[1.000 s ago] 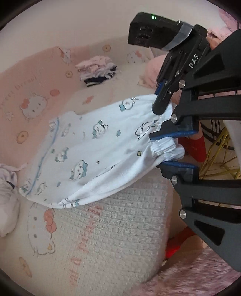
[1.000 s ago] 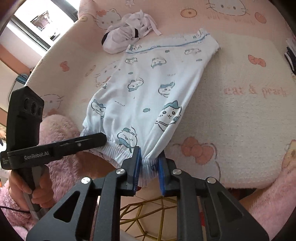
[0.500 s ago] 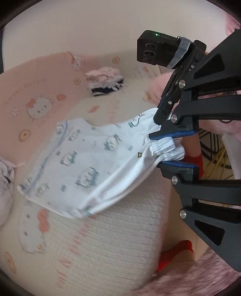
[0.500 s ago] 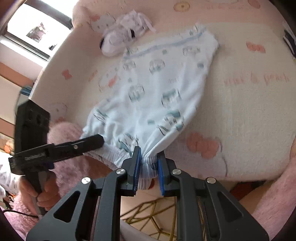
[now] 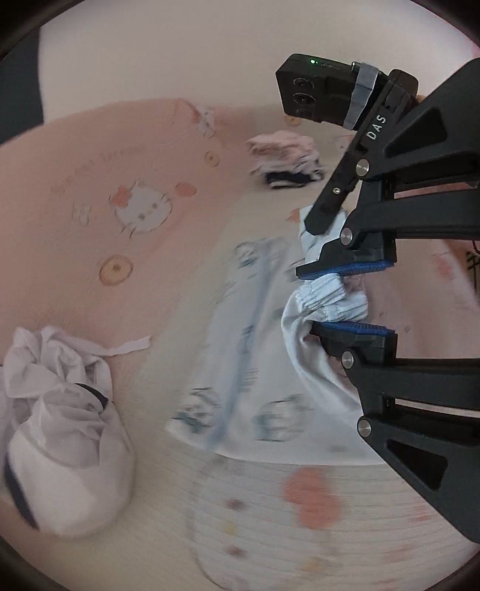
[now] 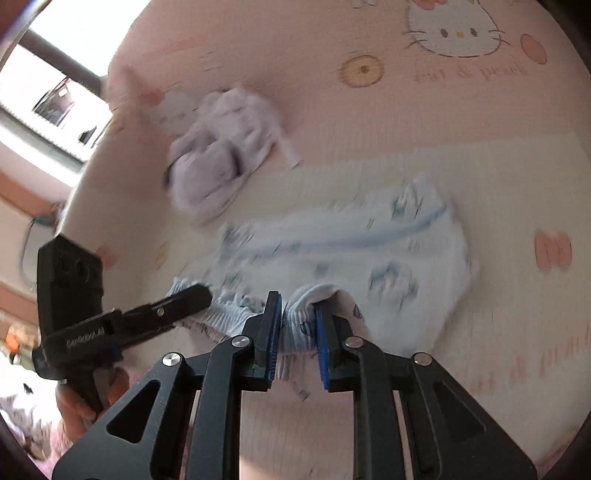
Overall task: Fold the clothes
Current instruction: 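Lift the held cuffs and fold them over toward the waistband with both grippers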
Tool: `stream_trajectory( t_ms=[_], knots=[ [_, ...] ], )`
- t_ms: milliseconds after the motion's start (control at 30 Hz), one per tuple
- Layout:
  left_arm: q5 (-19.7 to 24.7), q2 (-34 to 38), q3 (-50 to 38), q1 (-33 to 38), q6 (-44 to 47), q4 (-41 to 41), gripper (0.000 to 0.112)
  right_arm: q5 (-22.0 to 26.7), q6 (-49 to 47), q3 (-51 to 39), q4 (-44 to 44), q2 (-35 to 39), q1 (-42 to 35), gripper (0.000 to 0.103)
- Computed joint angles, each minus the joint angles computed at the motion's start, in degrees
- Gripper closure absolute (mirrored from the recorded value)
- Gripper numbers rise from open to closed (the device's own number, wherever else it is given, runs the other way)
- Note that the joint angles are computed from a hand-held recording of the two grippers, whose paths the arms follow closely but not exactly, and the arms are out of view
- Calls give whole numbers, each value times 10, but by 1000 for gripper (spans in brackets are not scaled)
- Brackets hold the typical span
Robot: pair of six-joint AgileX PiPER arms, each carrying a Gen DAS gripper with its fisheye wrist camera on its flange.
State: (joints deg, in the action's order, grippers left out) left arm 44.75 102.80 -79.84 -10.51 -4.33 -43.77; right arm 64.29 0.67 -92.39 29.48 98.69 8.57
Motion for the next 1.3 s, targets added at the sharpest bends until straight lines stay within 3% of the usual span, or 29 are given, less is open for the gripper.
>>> stream_trajectory(
  t_ms=[67,133,200,233,300,367,433,500,533,633,667,767,967,1033,1100,1167,1200,1300],
  knots=[
    [29,49,-56,4,-40,53,69,4,42,-51,-55,50,14,71],
    [-4,34,-44,0,-37,99,67,8,60,-74,-89,76,16,66],
    [-44,1,-3,-8,-26,135,46,-29,78,-49,-129,53,25,62],
    [-52,-10,11,-12,-22,152,42,-64,91,-15,-184,24,36,62],
    [-48,-15,18,-27,-24,196,42,-86,115,17,-265,-5,65,59],
    [-57,-11,19,-42,-41,246,42,-78,81,28,-260,-11,77,59],
    [-61,0,15,-51,-42,256,52,-67,48,33,-239,-3,84,59],
    [-64,14,6,-60,-49,269,76,-53,23,31,-207,18,86,59],
    [-66,21,2,-63,-50,274,77,-46,10,29,-191,29,88,59],
    [-66,35,-3,-59,-17,250,85,-59,-26,41,-139,35,86,82],
    [-68,35,-2,-58,-8,243,94,-69,-29,49,-148,29,91,88],
    [-88,23,13,-51,22,211,103,-86,-8,51,-194,19,112,94],
    [-115,22,3,-43,20,225,105,-106,1,49,-215,28,115,96],
    [-91,47,-17,-38,11,231,104,-138,7,69,-208,25,105,96],
    [-76,70,-26,-33,0,236,99,-137,39,45,-223,46,99,95],
    [-123,53,6,-33,-4,225,91,-129,38,32,-220,72,89,85],
    [-129,47,9,-37,-28,250,79,-132,31,32,-202,71,79,83],
    [-135,12,20,-64,-153,398,74,-118,8,32,-155,47,55,77]
  ],
)
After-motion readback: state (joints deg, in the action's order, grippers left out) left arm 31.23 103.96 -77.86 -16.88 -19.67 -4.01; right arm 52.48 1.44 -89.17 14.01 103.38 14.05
